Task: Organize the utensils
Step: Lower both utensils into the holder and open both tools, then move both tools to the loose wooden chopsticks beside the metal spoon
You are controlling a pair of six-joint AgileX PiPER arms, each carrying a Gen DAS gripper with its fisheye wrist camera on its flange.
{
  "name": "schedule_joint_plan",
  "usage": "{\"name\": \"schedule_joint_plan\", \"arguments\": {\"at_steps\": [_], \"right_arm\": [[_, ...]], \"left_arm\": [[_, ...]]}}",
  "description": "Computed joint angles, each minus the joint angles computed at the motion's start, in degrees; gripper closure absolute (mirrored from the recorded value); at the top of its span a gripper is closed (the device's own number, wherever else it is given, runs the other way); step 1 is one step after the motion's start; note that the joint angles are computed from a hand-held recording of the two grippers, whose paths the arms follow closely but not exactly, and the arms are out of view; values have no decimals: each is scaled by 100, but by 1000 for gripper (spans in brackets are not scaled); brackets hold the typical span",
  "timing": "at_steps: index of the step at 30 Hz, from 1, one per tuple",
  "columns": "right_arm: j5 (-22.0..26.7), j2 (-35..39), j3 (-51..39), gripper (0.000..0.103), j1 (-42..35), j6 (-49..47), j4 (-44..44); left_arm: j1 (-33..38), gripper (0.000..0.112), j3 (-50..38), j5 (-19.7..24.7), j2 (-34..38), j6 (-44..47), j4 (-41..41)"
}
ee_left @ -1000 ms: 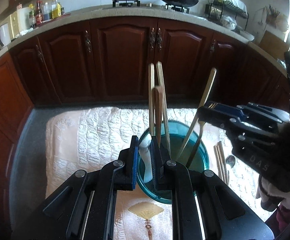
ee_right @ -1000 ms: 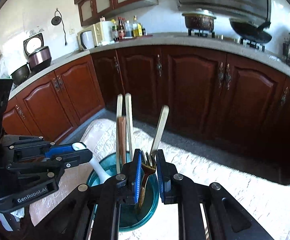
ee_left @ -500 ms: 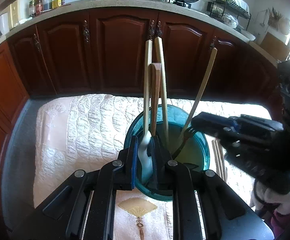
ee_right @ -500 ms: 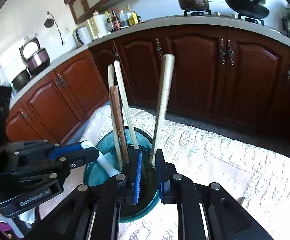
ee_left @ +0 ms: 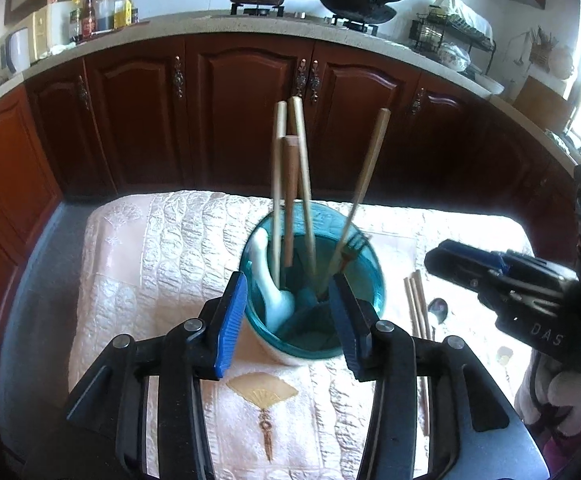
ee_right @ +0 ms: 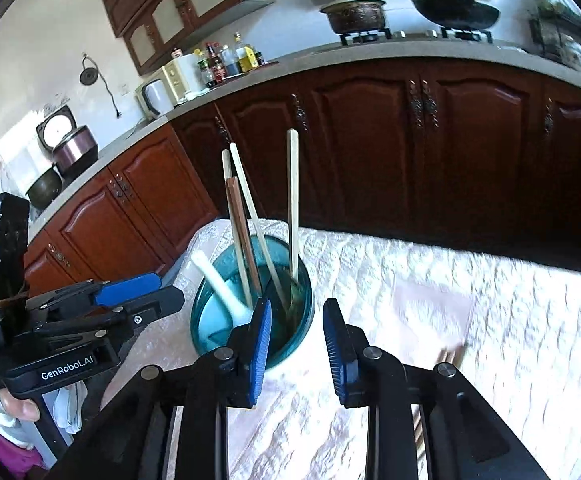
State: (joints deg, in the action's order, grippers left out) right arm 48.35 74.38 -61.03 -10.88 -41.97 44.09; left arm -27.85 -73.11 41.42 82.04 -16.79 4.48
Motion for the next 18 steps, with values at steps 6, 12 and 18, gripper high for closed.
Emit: {"name": "schedule_joint_plan", "arguments": {"at_steps": [6, 12, 18], "right_arm": [[88, -535, 461, 77, -333, 78, -104], [322, -1077, 632, 73, -775, 162, -163], [745, -1534, 691, 66, -1320, -6, -41]], "left_arm": [[-615, 69, 216, -3, -277, -770, 654], [-1202, 67, 310, 89, -464, -1464, 1196], [-1624, 62, 336, 149, -593, -1826, 1439]]}}
